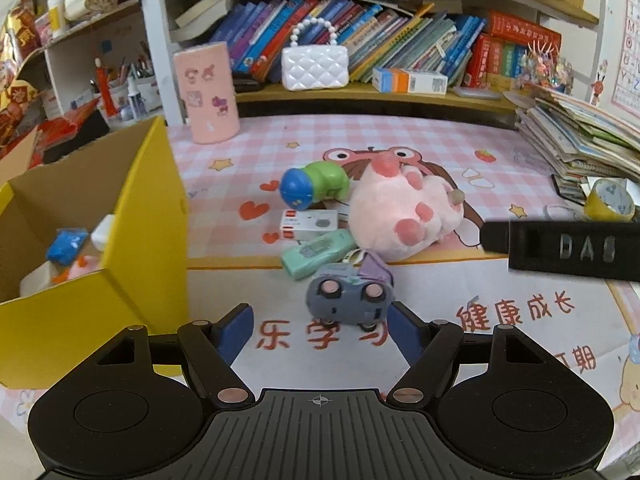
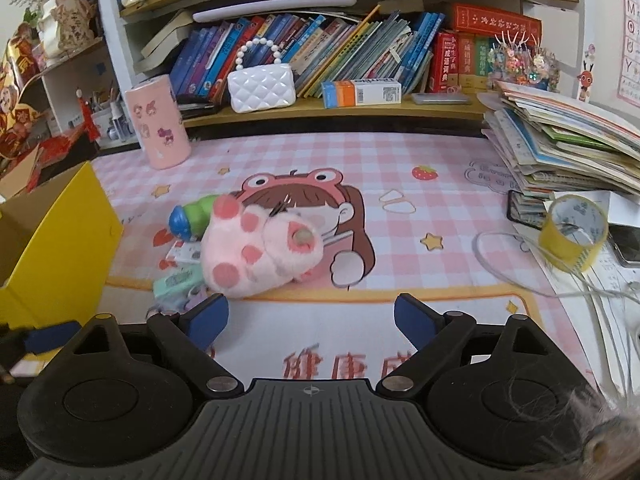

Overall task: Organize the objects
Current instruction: 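Grasp the grey Fun Truck car with the left tool while the right tool grasps the pink pig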

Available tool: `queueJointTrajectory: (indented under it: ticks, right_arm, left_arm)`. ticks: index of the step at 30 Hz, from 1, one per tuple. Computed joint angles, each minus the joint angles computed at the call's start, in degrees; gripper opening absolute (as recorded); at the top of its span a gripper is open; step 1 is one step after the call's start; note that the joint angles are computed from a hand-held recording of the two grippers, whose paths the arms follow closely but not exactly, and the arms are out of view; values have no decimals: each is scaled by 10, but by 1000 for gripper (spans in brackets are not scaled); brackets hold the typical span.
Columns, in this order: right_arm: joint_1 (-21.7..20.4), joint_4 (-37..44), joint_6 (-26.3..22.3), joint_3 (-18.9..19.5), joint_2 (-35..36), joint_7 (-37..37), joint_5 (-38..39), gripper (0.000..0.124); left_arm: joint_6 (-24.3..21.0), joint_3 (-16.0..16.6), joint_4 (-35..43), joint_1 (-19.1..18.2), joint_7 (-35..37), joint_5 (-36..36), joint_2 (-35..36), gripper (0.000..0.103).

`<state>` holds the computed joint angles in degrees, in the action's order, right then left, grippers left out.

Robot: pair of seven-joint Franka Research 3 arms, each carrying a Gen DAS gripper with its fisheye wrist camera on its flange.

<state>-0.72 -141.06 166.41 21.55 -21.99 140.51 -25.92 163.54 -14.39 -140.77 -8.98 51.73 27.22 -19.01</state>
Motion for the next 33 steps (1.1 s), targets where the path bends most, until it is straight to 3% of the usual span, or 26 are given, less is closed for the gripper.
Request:
queueJointTrajectory:
  ticks: [6,13,16,22,27,33]
  right_arm:
    - [3,33,13,-27,44,-19,3,90]
    - [71,61,37,-98,92,-131,81,91]
    - [98,77,42,-120,113,-195,128,94]
    - [121,120,48,-136,164,-279,167,101]
    - [147,170,22,-155,214,-355,202,102]
    - [167,211,13,-158,255,-540,393,102]
  left_arm:
    - [-10,0,43,-4,-2,-5,61,76]
    - [-17,-2,80,-1,-30,42,112,77]
    - [-16,7,85,-8,-30,30,123,65]
    - [1,13,75,-8,-40,33,116,62]
    - [20,18,49,-8,-34,11,75,62]
    - [10,18,30,-9,-20,-22,41,62]
